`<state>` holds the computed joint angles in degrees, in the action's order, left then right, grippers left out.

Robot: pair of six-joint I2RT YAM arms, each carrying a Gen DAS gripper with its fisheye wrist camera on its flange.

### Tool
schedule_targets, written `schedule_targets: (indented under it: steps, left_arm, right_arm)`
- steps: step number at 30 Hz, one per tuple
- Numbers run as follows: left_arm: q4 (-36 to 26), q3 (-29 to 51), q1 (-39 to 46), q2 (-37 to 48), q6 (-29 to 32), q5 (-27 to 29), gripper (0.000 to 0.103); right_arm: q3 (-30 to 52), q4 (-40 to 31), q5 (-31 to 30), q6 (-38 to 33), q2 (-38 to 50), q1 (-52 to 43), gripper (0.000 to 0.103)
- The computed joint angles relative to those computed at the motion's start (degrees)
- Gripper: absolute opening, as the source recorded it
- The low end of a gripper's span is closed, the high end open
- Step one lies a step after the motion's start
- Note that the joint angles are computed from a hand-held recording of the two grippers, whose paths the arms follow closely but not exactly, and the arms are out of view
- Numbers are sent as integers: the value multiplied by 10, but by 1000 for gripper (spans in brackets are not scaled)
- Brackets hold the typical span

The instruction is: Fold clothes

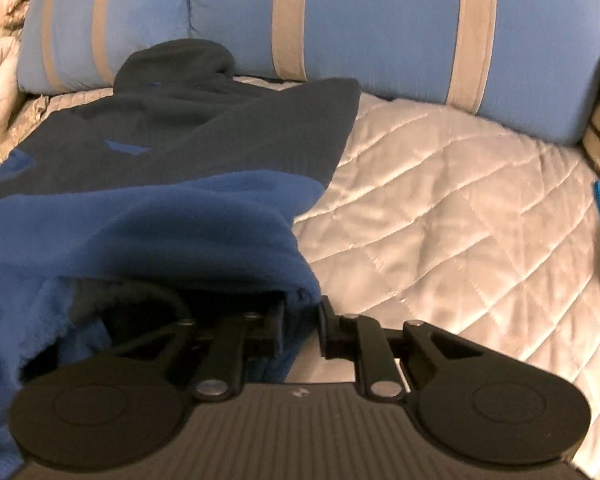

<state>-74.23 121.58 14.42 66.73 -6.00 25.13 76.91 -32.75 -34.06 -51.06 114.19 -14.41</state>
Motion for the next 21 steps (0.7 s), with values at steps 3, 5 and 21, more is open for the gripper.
schedule_targets:
  steps: [3, 5, 21]
  left_arm:
    - [24, 1, -36, 31, -2, -6, 81]
    - [65, -49, -36, 30, 15, 19, 81]
    - [307, -556, 71, 152, 195, 61, 62]
  right_arm:
    - [-13, 18, 1, -11, -6, 0, 18]
    - [-31, 39, 5, -22, -15, 1, 22]
    - [-77, 89, -9, -45, -38, -11, 39]
